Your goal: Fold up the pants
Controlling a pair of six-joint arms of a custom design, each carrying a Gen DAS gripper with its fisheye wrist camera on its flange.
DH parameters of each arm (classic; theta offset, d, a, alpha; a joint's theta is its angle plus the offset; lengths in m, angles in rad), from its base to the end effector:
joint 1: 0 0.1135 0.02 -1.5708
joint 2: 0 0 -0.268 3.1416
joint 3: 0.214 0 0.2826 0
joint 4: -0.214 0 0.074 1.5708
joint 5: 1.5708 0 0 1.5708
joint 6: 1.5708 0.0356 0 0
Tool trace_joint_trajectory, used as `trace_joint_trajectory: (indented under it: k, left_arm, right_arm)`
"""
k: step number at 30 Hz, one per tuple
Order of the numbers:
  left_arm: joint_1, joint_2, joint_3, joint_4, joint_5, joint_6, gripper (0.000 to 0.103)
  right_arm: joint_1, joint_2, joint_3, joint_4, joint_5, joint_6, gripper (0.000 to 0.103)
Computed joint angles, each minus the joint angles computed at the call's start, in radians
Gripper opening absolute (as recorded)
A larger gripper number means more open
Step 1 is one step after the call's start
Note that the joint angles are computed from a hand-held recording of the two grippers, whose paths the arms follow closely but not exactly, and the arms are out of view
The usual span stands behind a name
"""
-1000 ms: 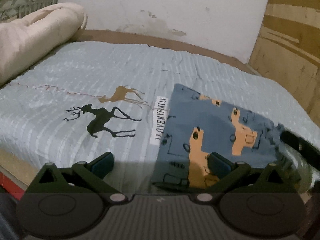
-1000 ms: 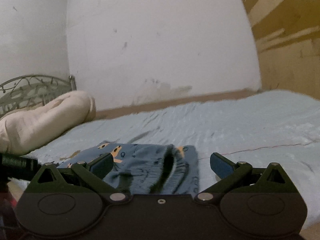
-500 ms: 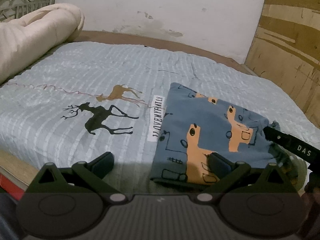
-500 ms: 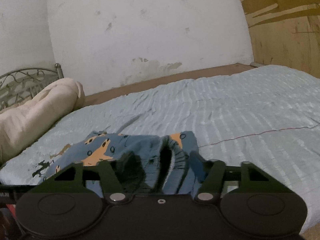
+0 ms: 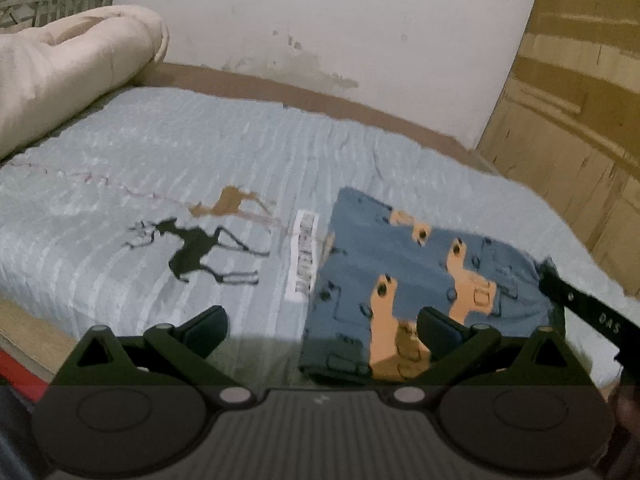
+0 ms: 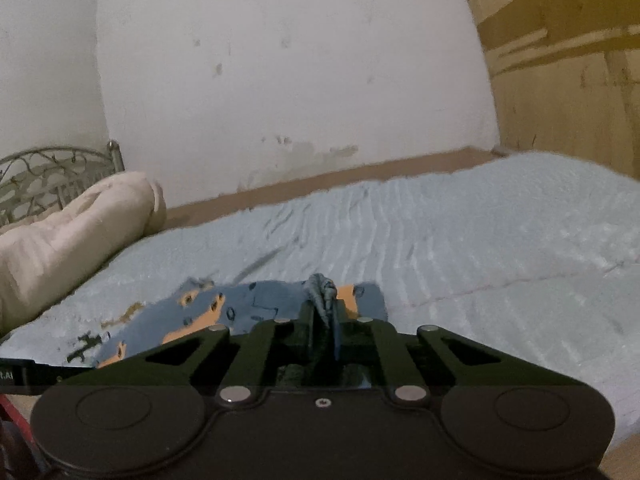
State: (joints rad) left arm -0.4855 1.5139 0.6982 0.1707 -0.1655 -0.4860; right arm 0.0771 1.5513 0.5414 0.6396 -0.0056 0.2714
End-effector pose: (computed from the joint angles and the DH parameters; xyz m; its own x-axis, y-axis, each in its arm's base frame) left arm 0.2901 -0.1464 0.1555 -0.6308 -0.1881 -0.7528 0.0557 0.9567 -0.2857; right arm 0.3137 0.0244 0.1399 -0.3696 0.2403 -0.8976 0.0175 0.9676 0.2519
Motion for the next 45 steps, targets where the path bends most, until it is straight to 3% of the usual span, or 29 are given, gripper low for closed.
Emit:
trace_joint_trajectory:
  k: [8, 13, 16, 18, 23, 26, 29, 37, 41, 45]
  left_arm:
    - [0.002, 0.064, 0.049, -0.068, -0.012, -0.004, 0.102]
    - [-0.009, 0.071, 0.055, -0.077, -0.033, 0.027, 0.102]
    - [0.0, 0.064, 0.046, -0.061, -0.018, 0.005, 0.102]
    - [0.0, 0.069, 0.048, -0.062, -0.02, 0.004, 0.102]
    - [-0.025, 0.082, 0.055, -0.069, -0.06, 0.04, 0.102]
    - [-0.02, 0.082, 0.057, -0.076, -0.049, 0.046, 0.102]
    - [-0.02, 0.076, 0.052, -0.078, -0.046, 0.052, 0.102]
    - [0.004, 0.06, 0.064, -0.068, 0.004, 0.025, 0.102]
    - [0.003, 0.115, 0.126, -0.082, -0.02, 0.042, 0.102]
    - [0.008, 0.173, 0.18, -0.103, -0.027, 0.055, 0.102]
  right_arm:
    - [0.006, 0.014, 0.015, -0.074, 0.046, -0.008, 0.009]
    - [0.036, 0.033, 0.014, -0.077, 0.122, -0.041, 0.023]
    - [0.065, 0.008, 0.007, -0.074, 0.186, -0.066, 0.048]
    - [0.081, -0.001, 0.006, -0.055, 0.195, -0.081, 0.082]
    - [0.142, 0.048, 0.052, -0.068, 0.228, -0.16, 0.098]
    - [0.178, 0.089, 0.057, -0.088, 0.296, -0.196, 0.099]
    - [0.195, 0.104, -0.017, 0.013, 0.327, -0.192, 0.102]
    - [0.166, 0.028, -0.095, 0.141, 0.27, -0.242, 0.102]
    - [0.124, 0.07, 0.059, 0.074, 0.201, -0.319, 0.102]
    - [0.094, 0.189, 0.297, -0.116, 0.094, -0.369, 0.102]
